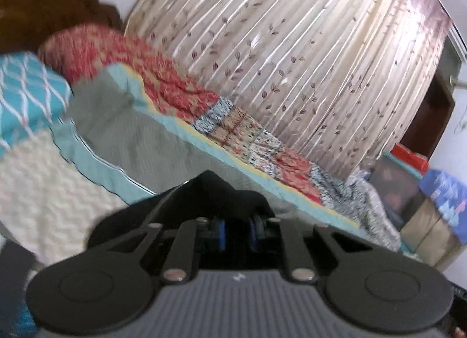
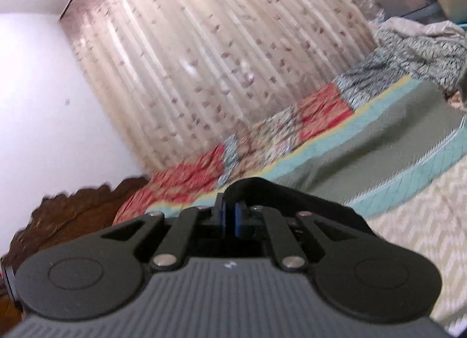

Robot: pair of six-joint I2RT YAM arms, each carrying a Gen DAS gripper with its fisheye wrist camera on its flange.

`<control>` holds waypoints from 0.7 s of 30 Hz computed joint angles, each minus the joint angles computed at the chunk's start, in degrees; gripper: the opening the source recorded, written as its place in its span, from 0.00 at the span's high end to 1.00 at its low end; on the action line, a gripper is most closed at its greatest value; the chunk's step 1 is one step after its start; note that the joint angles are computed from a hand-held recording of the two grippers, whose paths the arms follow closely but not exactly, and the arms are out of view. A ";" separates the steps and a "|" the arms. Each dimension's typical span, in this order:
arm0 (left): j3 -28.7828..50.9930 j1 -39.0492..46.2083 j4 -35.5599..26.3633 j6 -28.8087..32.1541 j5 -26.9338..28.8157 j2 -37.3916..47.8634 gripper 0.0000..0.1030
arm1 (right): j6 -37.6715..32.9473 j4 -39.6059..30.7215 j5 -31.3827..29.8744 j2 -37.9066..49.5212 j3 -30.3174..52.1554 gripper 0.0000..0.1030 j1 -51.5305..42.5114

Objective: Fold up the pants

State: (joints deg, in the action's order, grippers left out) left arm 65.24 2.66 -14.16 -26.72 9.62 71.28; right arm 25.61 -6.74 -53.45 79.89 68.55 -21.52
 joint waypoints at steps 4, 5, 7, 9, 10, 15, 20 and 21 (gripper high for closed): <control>-3.18 0.26 -4.55 4.12 1.22 -3.80 0.87 | -15.76 -19.46 -3.65 -2.21 -1.68 0.92 -2.31; -4.23 0.48 -5.25 4.82 0.99 -4.91 0.87 | -21.19 -25.90 -4.55 -1.87 -1.61 0.92 -3.13; -7.00 1.79 -5.99 4.78 1.72 -6.98 0.87 | -26.82 -32.69 -3.19 -2.58 -2.62 0.92 -4.10; -8.79 3.58 -5.93 2.25 4.46 -7.93 0.87 | -28.01 -35.37 -2.52 -3.51 -3.43 0.92 -4.63; -8.63 4.83 -5.29 1.15 6.56 -7.23 0.87 | -27.29 -34.95 -2.12 -3.77 -3.25 0.92 -4.56; -9.08 4.72 -2.70 5.10 7.12 -6.70 0.87 | -19.81 -21.48 -0.84 -6.68 -3.27 0.92 -3.94; -6.10 -3.03 -9.18 9.78 8.25 -1.56 0.84 | -0.39 3.20 0.41 -1.97 -0.04 0.92 -4.31; -5.42 -5.05 -11.62 11.59 7.48 -0.08 0.79 | 2.72 7.38 -1.55 -1.55 -0.87 0.92 -5.41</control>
State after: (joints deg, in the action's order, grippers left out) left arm 59.82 -2.38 -25.78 -15.12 17.10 71.20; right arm 28.33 0.63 -55.00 78.34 67.68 -26.94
